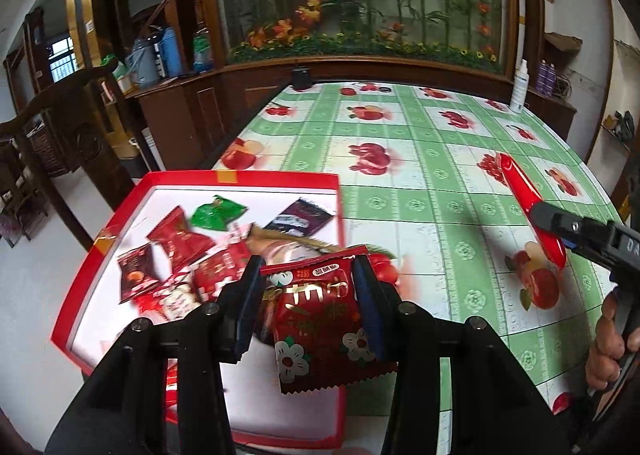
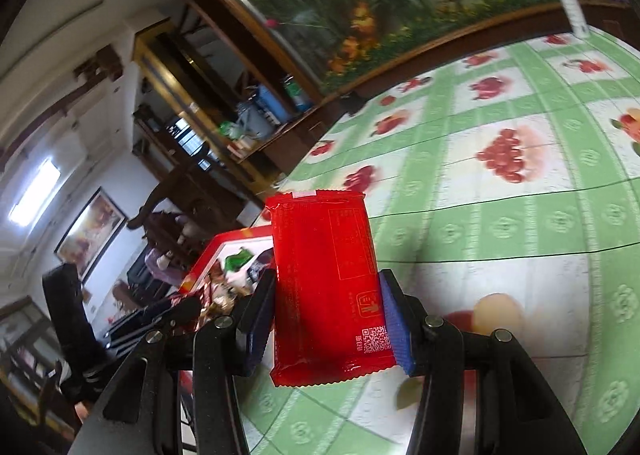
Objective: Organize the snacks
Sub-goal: 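Lift and carry the flowered packet and red packet over the red box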
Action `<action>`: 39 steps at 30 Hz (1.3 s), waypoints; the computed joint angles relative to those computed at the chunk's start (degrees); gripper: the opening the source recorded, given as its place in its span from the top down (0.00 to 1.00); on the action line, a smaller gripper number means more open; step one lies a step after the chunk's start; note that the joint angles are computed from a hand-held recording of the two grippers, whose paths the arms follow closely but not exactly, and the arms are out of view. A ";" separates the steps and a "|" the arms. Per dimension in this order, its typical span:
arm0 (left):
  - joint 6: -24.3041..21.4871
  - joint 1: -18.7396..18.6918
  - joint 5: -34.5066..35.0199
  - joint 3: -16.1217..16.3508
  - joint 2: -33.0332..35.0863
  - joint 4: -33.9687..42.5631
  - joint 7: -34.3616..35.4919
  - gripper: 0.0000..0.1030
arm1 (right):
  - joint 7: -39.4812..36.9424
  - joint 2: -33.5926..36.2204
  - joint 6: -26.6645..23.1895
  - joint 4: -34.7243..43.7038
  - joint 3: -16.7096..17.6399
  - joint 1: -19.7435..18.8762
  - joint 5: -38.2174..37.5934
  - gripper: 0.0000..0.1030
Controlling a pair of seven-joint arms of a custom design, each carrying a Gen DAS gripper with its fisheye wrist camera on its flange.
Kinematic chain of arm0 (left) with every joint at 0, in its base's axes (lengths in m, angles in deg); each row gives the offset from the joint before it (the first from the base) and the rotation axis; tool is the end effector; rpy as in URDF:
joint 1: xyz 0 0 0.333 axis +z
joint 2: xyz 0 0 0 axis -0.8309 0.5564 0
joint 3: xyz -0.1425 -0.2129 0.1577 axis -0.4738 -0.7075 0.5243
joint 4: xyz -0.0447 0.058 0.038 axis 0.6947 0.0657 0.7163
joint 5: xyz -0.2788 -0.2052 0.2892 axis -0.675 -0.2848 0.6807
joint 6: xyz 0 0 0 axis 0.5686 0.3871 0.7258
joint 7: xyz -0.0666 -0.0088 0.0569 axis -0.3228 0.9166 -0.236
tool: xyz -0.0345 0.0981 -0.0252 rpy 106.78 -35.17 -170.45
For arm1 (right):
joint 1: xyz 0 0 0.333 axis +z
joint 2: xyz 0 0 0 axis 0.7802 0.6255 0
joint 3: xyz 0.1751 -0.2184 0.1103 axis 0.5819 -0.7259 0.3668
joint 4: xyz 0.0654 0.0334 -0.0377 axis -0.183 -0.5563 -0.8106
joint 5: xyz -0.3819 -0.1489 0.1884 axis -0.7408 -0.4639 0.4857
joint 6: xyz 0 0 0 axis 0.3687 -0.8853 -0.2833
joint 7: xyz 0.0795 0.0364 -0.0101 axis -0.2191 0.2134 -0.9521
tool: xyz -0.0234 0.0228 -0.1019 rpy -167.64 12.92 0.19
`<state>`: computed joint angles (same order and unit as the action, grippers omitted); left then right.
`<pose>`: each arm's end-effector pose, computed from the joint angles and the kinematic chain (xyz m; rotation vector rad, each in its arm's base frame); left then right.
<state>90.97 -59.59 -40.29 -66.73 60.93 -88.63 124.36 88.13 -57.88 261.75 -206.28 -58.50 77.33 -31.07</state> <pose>0.6470 -0.1228 0.4754 -1.3431 2.0436 -0.8968 0.5934 0.2769 0.4070 -1.2473 1.6363 -0.3098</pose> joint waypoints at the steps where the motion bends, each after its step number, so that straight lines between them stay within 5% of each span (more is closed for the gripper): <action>1: -0.07 0.15 -0.39 0.07 -0.17 -0.18 0.27 0.59 | 1.73 0.30 -0.06 0.22 1.83 -1.91 -2.38 0.51; 6: 0.20 0.69 0.56 0.81 -0.43 -0.84 -1.26 0.59 | 6.43 1.76 -1.03 1.63 6.60 -6.07 -9.26 0.51; 16: 0.28 2.39 3.96 1.72 0.83 0.12 -5.74 0.59 | 6.50 3.20 -1.74 3.38 3.96 -2.47 -10.80 0.51; 29: 0.60 4.32 10.51 2.72 3.33 2.82 -13.21 0.59 | 11.69 10.03 -1.47 11.66 14.97 -13.46 -22.57 0.51; 39: -0.16 5.23 14.14 3.36 4.22 3.71 -17.05 0.58 | 7.30 22.66 -6.04 28.18 24.72 -18.84 -28.37 0.51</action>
<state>90.81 -54.35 -26.16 -63.37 65.15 -84.92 107.31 95.43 -35.22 255.71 -178.10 -33.78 58.49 -59.44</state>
